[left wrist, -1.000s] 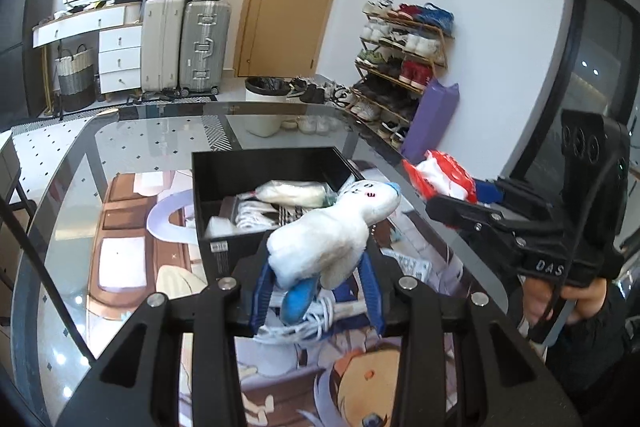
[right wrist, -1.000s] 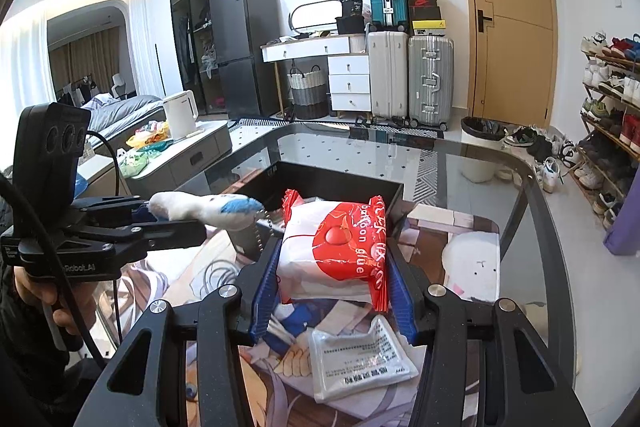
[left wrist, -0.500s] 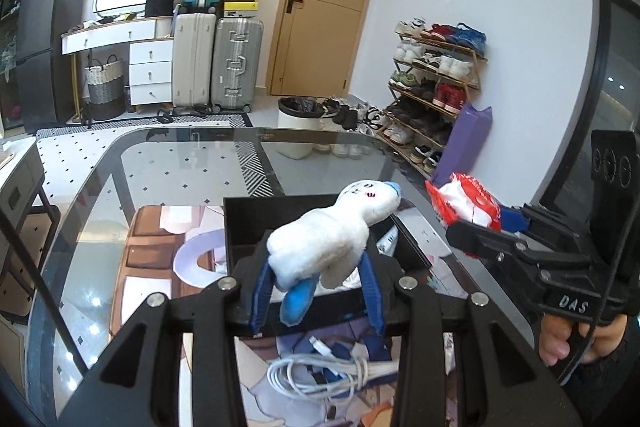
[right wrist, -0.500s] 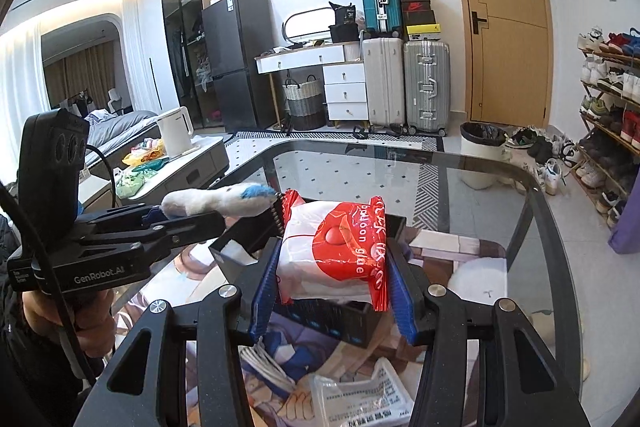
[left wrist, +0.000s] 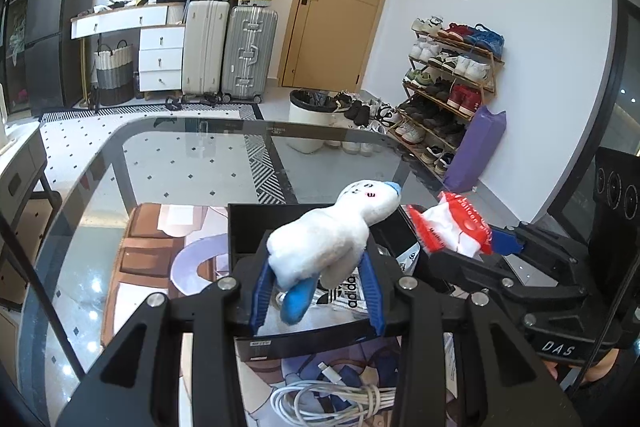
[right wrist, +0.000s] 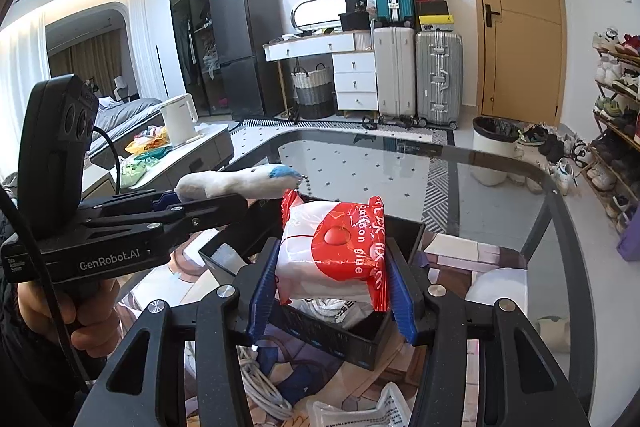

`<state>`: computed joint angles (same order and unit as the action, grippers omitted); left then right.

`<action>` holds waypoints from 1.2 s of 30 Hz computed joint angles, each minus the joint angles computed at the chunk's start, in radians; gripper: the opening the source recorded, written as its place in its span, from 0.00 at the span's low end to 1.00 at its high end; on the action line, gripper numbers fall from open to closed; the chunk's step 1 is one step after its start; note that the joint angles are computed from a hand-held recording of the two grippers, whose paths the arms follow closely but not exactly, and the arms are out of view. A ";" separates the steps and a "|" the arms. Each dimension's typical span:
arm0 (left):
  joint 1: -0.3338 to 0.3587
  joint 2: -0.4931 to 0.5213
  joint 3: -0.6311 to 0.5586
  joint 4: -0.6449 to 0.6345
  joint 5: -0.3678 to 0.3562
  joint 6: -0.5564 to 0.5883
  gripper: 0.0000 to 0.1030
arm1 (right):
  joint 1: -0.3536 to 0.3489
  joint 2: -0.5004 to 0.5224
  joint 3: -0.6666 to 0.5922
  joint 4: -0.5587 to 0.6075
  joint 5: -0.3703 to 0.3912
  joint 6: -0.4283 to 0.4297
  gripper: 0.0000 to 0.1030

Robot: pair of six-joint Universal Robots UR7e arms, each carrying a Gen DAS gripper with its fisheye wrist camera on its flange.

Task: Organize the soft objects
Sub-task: 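Carry the plush bunny and red packet over the black box and release both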

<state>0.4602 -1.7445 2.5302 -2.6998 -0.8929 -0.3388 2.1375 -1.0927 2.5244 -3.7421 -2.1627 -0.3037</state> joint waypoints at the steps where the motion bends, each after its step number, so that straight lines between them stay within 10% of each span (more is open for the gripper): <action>1: 0.004 0.006 0.000 -0.005 -0.003 0.001 0.36 | -0.004 0.004 -0.002 0.002 0.001 -0.003 0.48; 22: 0.076 0.108 -0.032 -0.053 -0.042 0.011 0.37 | -0.068 0.065 -0.051 0.040 0.011 -0.066 0.52; 31: 0.079 0.108 -0.033 -0.044 -0.042 0.007 0.38 | -0.051 0.090 -0.035 -0.032 -0.030 -0.121 0.83; 36: 0.069 0.104 -0.037 -0.018 -0.036 -0.001 0.61 | -0.033 0.082 -0.015 -0.067 -0.055 -0.112 0.90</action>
<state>0.5295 -1.6407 2.4931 -2.7179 -0.9289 -0.3394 2.1046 -1.0107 2.5092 -3.8089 -2.2181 -0.4155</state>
